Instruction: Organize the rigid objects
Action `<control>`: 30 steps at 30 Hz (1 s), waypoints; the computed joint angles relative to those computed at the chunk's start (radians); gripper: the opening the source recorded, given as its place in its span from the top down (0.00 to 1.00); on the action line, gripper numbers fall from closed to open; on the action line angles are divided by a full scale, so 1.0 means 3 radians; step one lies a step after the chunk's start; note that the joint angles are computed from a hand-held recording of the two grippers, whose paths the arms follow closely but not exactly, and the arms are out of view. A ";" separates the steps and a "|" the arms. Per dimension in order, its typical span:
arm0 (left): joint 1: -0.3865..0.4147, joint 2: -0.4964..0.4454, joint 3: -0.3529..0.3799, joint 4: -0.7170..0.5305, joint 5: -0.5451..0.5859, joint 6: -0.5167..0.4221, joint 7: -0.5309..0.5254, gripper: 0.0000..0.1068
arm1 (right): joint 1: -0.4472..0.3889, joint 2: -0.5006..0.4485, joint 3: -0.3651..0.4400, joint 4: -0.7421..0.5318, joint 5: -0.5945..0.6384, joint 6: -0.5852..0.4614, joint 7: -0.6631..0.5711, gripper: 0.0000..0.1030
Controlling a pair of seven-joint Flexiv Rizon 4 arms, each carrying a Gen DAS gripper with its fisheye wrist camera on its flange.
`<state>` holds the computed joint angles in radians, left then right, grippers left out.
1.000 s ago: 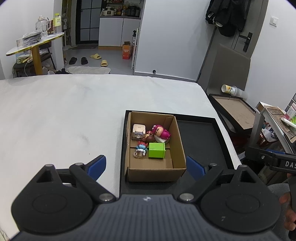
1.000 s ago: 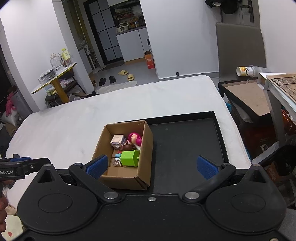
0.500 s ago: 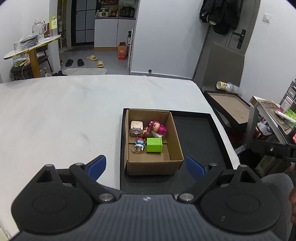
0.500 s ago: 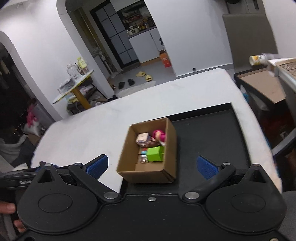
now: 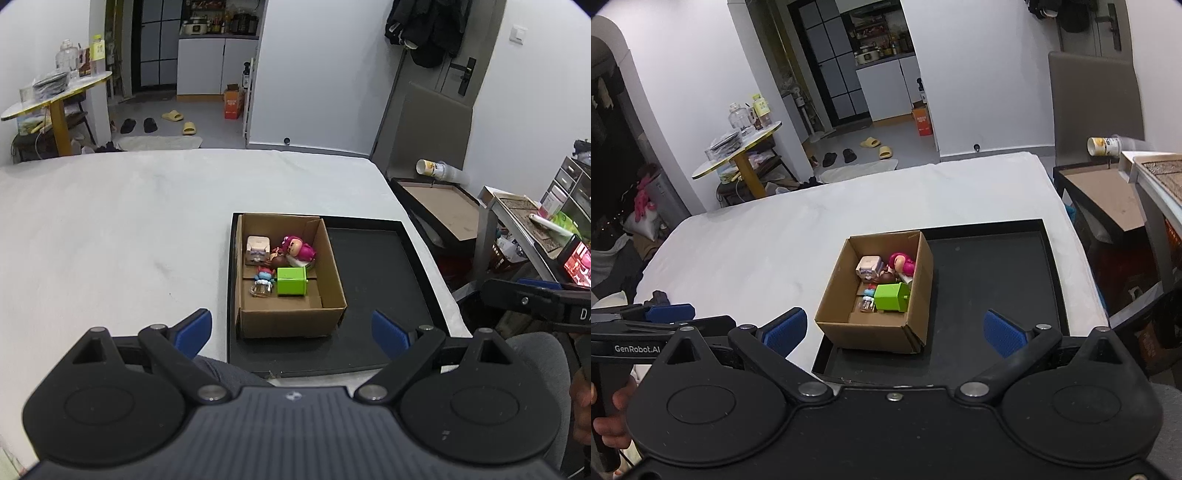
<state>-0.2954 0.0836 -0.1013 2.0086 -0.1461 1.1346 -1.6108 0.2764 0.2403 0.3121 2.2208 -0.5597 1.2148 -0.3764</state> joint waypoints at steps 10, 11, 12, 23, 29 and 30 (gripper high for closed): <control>0.0042 0.0037 -0.0006 -0.0038 0.0205 -0.0065 -0.0116 0.13 | -0.0002 0.0010 -0.0005 0.0019 0.0033 -0.0026 0.0041 0.00; 0.0037 0.0038 -0.0002 -0.0032 0.0181 -0.0060 -0.0103 0.13 | 0.0002 0.0008 -0.0006 0.0020 0.0041 -0.0017 0.0038 0.00; 0.0031 0.0036 0.0000 -0.0029 0.0155 -0.0055 -0.0091 0.13 | 0.0006 0.0003 -0.0006 0.0014 0.0049 -0.0014 0.0033 0.00; 0.0045 0.0046 -0.0005 -0.0030 0.0178 -0.0055 -0.0151 0.13 | 0.0016 0.0017 -0.0010 0.0010 0.0089 -0.0001 -0.0019 0.00; 0.0055 0.0048 -0.0005 -0.0046 0.0216 -0.0073 -0.0184 0.13 | 0.0016 0.0007 0.0008 -0.0004 0.0071 -0.0016 -0.0010 0.00; 0.0054 0.0050 -0.0006 -0.0044 0.0219 -0.0078 -0.0189 0.13 | 0.0020 0.0003 0.0008 -0.0008 0.0069 -0.0016 -0.0016 0.00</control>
